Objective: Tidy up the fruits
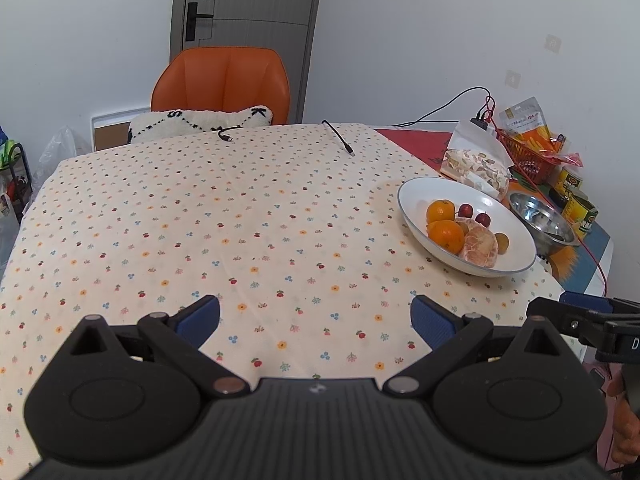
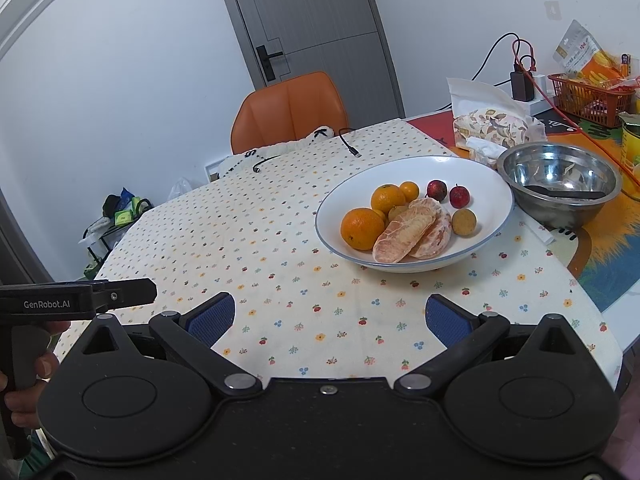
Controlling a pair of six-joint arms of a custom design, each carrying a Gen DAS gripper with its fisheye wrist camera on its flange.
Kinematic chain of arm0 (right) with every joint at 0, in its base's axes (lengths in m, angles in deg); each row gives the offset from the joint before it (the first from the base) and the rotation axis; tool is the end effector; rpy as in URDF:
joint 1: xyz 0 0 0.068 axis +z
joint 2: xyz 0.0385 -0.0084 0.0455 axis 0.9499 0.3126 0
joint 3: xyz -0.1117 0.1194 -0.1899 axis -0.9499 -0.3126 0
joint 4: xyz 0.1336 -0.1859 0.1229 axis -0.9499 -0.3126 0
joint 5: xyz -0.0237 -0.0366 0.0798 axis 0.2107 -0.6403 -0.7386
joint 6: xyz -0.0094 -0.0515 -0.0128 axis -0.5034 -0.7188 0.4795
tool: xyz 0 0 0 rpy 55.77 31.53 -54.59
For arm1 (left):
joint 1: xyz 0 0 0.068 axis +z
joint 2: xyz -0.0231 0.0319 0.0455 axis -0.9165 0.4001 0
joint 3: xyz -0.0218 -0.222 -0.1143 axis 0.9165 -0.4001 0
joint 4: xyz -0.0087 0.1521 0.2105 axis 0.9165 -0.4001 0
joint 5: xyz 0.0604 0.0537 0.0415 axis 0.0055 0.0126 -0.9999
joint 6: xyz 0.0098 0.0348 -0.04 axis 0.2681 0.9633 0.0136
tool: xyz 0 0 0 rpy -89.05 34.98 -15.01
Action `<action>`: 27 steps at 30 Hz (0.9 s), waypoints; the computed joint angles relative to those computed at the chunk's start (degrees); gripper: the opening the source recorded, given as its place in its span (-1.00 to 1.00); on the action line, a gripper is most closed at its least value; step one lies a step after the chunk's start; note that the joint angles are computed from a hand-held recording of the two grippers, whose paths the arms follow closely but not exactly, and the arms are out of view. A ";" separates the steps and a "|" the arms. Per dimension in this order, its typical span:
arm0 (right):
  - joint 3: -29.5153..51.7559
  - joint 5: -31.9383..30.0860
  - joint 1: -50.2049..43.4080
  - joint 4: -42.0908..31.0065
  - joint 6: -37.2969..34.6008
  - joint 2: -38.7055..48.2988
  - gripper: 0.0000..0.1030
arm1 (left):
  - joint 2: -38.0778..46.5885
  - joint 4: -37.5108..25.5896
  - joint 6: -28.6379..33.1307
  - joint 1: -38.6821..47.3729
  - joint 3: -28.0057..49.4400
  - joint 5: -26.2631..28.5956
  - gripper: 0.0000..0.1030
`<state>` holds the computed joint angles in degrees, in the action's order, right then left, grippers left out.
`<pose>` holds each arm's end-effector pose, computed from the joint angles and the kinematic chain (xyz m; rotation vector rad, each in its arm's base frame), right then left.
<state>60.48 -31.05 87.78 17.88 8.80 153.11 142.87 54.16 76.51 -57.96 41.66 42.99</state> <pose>0.2628 0.0666 0.0681 0.3885 2.0899 0.2183 0.3705 0.0345 0.0840 0.5337 2.1766 -0.4448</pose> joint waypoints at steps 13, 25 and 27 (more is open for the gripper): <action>-0.18 0.08 0.07 0.34 0.22 0.43 1.00 | 0.24 -0.06 0.24 -0.03 0.01 -0.46 0.96; 0.16 -0.14 -0.19 0.76 0.25 1.30 1.00 | 0.82 0.02 0.70 -0.77 0.37 -1.04 0.96; 0.22 -0.20 -0.25 0.76 0.22 1.36 1.00 | 1.08 0.04 0.70 -0.75 0.57 -1.19 0.96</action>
